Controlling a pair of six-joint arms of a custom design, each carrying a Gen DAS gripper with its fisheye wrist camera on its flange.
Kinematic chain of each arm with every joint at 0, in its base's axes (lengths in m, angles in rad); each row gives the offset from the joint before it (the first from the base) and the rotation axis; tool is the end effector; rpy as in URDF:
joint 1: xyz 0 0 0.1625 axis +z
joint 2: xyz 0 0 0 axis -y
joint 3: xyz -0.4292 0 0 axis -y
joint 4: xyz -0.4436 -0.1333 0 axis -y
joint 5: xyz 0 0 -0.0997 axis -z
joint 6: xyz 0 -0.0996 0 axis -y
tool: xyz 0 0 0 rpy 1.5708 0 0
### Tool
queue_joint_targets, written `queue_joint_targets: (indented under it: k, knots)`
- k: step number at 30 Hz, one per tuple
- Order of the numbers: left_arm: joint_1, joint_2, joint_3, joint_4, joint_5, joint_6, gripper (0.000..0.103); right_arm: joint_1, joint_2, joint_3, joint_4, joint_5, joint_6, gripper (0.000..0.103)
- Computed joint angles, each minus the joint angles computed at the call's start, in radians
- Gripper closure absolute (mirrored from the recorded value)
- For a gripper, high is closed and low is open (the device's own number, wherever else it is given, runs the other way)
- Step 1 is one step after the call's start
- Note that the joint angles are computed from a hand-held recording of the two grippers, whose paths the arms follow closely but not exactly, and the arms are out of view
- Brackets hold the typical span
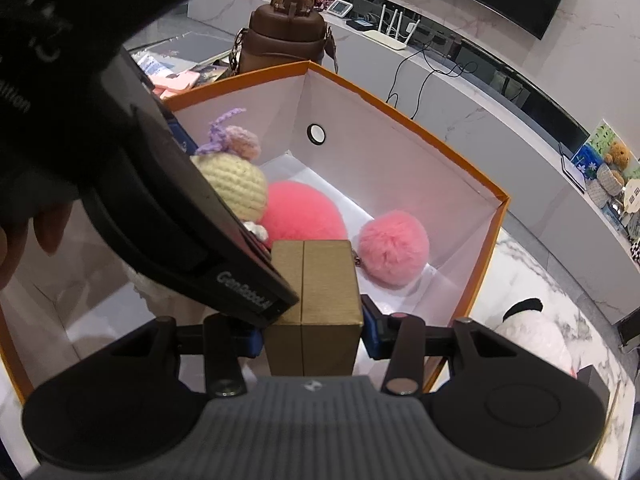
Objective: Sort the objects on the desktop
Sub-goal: 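Carry the bunny and cardboard box over the white box and lower them, then open both tools to release the bunny and cardboard box into the box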
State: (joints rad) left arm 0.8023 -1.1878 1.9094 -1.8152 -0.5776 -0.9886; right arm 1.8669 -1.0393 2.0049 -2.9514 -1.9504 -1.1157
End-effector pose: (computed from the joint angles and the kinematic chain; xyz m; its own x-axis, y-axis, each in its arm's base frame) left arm -0.2313 -0.5511 0.1735 -0.5845 -0.1726 -0.7928 0.2350 0.8992 -0.3690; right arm 0.2668 -0.5443 0.1232 -0.1698 -0.8425 0.5112 -0.9545 0.2697 0.1274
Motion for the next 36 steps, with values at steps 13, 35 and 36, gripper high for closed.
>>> queue_joint_targets:
  k: [13,35,36]
  knots:
    - [-0.009,-0.026,0.01,0.004,-0.015,-0.028,0.008,-0.006,-0.031,0.005,0.016,0.048,0.006,0.048]
    - [-0.104,-0.071,0.066,-0.204,0.057,-0.041,0.008,-0.067,-0.176,-0.003,0.074,0.258,0.164,0.046]
    - [-0.108,-0.065,0.062,-0.202,0.057,-0.042,0.008,-0.071,-0.18,-0.003,0.07,0.257,0.164,0.046]
